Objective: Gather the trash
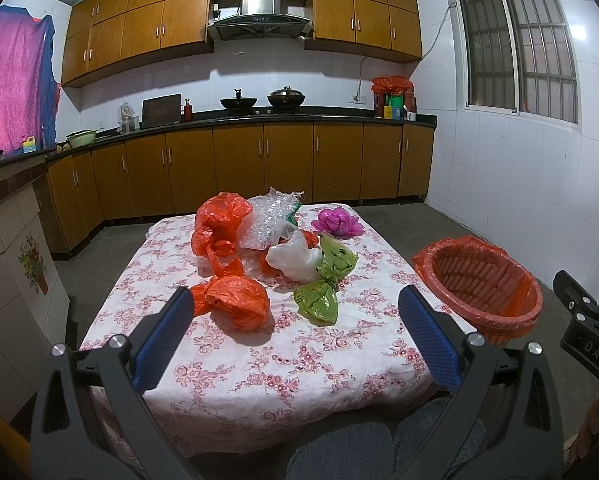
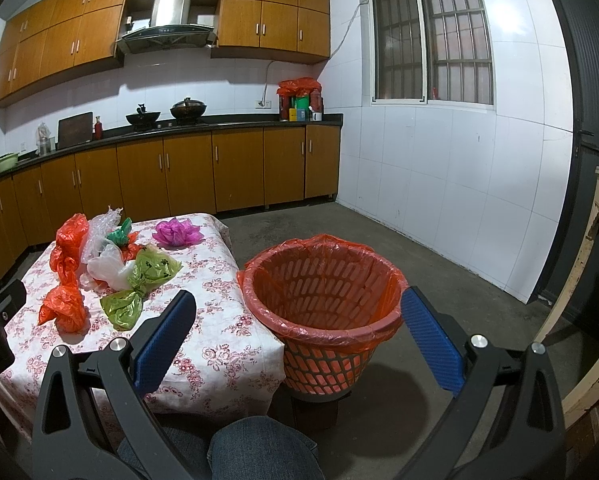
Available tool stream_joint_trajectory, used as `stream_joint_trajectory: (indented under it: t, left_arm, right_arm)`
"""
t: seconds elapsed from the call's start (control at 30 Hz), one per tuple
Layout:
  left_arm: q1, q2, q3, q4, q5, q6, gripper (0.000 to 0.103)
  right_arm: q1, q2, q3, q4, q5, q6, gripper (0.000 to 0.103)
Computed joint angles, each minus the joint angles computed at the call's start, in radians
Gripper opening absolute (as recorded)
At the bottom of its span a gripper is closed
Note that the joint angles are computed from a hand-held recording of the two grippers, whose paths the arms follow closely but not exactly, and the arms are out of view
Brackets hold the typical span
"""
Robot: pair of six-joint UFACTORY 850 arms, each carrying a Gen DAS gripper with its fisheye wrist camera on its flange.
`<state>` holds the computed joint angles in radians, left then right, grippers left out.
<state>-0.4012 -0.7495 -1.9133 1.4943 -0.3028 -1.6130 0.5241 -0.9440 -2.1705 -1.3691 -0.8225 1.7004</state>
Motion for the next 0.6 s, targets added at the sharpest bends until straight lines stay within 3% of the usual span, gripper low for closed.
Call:
stream_joint_trajectory:
  t: [0.6]
  left_arm:
    - [-0.002, 0.015, 0.025, 0.022, -0.013, -0.029, 0.099]
  right_arm:
    - [-0.002, 0.001, 0.005, -0.001, 0.006, 0.006, 0.101]
